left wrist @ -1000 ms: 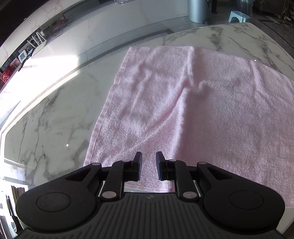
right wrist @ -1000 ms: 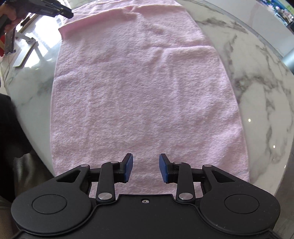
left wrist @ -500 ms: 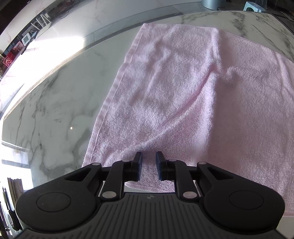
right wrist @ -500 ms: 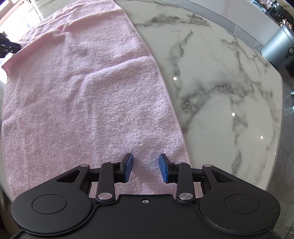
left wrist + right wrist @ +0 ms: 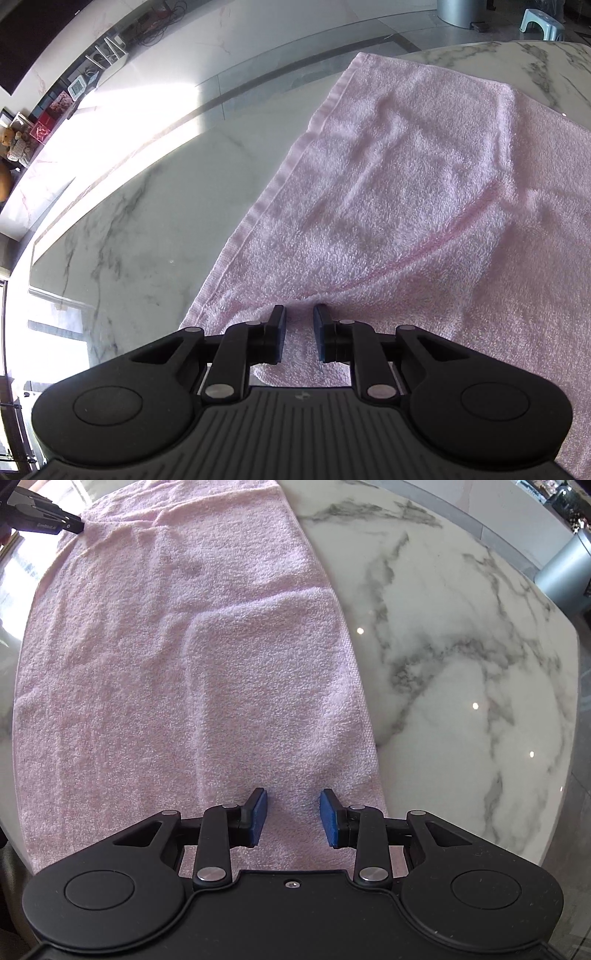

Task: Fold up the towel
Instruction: 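Move both open grippers along the towel edges to straighten it, then close the right gripper on the tagged towel corner while the left gripper grasps the adjacent corner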

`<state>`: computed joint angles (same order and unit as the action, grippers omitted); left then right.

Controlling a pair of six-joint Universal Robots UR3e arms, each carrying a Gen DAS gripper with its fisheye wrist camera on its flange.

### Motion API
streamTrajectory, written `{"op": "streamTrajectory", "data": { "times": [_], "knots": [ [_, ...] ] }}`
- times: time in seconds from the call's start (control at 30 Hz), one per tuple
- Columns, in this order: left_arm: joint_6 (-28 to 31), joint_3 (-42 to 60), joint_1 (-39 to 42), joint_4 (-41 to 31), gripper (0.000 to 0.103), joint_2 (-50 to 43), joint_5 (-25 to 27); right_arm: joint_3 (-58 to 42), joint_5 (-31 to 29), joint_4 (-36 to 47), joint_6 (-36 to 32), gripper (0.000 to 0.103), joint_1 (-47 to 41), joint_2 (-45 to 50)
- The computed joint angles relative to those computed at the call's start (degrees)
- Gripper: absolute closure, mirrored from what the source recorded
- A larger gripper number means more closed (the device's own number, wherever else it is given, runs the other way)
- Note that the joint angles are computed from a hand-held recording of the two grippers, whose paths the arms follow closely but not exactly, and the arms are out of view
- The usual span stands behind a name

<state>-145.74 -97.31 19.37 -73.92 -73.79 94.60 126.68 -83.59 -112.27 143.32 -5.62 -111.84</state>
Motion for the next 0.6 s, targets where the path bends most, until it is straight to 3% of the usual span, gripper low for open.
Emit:
{"op": "streamTrajectory", "data": {
  "times": [0.37, 0.5, 0.6],
  "knots": [
    [-3.11, 2.91, -3.16, 5.24, 0.088, -6.91, 4.37, -2.33, 0.10, -4.75, 2.90, 0.072, 4.20, 6.35],
    [-3.05, -1.03, -4.91, 8.12, 0.088, -3.89, 5.75, -1.60, 1.20, -3.15, 0.26, 0.072, 2.28, 4.32],
    [-1.92, -4.40, -5.71, 7.80, 0.087, 1.17, 3.75, 1.30, 2.48, 1.40, -6.10, 0.072, -1.26, -4.11]
  ]
}}
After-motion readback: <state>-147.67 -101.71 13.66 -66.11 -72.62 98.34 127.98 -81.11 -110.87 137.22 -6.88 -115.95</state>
